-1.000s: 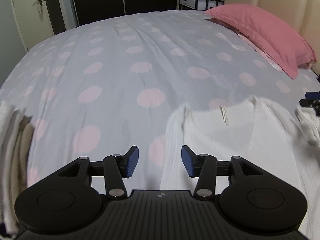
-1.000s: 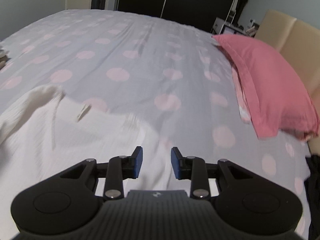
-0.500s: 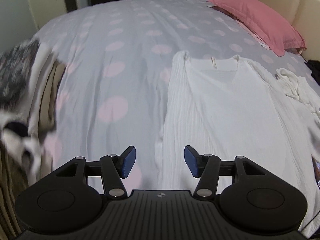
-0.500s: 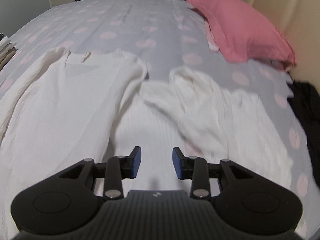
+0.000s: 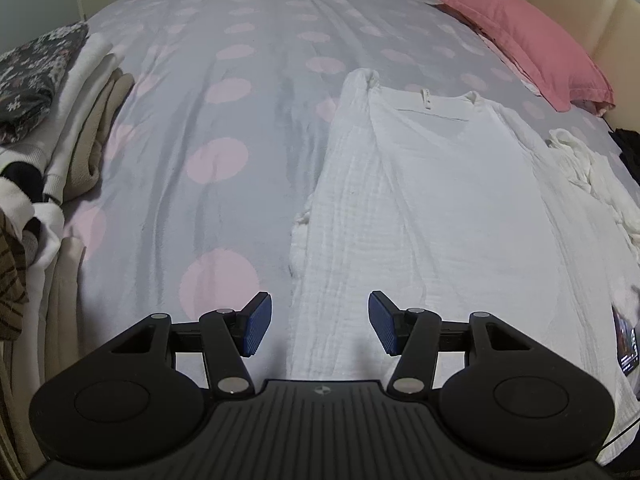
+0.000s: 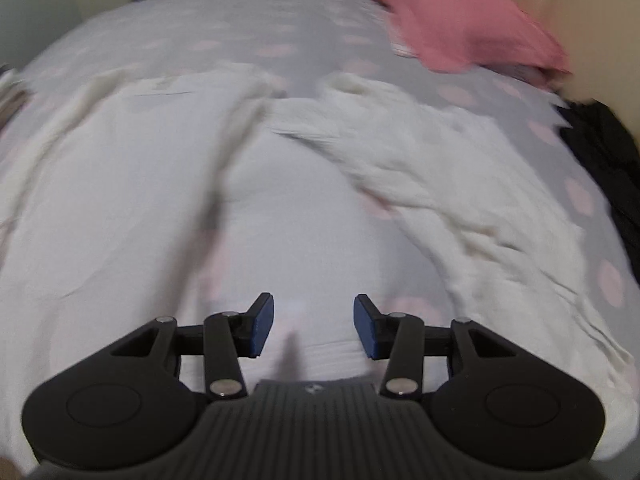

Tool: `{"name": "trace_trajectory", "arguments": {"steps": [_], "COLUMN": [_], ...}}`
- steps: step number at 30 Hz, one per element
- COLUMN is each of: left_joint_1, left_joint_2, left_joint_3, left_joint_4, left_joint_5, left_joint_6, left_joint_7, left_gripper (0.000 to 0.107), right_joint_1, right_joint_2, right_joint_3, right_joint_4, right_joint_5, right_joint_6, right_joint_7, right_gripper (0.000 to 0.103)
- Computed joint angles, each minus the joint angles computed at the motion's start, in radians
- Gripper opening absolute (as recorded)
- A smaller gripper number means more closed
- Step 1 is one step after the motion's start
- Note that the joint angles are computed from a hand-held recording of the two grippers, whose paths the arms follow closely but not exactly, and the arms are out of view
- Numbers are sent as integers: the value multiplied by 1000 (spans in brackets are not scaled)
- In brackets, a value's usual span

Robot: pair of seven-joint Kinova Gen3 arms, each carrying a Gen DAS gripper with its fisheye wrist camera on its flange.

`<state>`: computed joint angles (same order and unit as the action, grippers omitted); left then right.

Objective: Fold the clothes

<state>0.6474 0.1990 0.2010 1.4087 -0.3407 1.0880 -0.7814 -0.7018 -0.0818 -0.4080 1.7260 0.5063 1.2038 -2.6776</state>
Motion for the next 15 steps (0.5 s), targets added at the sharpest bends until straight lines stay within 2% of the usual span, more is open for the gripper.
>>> {"name": "trace_trajectory", "arguments": {"steps": [4, 7, 9, 10, 11, 12, 14, 15], "left_joint_1": [9, 17, 18, 18, 18, 17, 16, 14], "left_joint_2": [15, 23, 20, 18, 17, 15, 16, 17], "left_joint_3": [4, 2, 0, -1, -2, -3, -3, -3], "left_joint_4": [-13, -23, -21, -19, -17, -16, -18, -20], "left_joint_5": [-2, -3, 0, 1, 2, 2, 3, 5], "left_joint_6": [11, 22, 18, 16, 15, 14, 18, 19], "left_joint_7": [-14, -26, -29, -29, -28, -27, -26, -28], "left_gripper": [52, 52, 52, 52, 52, 52, 52, 52], "right_joint_1": [-35, -59, -74, -73, -69, -65, -66, -66], "right_joint_2": [33, 83, 102, 102, 99, 99, 91, 88], "right_joint_3": [9, 4, 21, 35, 47, 55, 58, 58], "right_joint_4": [-6, -26, -29, -26, -23, -23, -19, -18], "right_joint_5": [-84, -85, -89, -101, -114, -124, -113, -106], "right_joint_6": [-57, -7, 20, 20, 18, 17, 20, 22], "right_joint_7": [141, 195, 209, 205, 198, 191, 164, 149], "right_gripper": [48, 48, 43, 37, 22, 15, 5, 5]}}
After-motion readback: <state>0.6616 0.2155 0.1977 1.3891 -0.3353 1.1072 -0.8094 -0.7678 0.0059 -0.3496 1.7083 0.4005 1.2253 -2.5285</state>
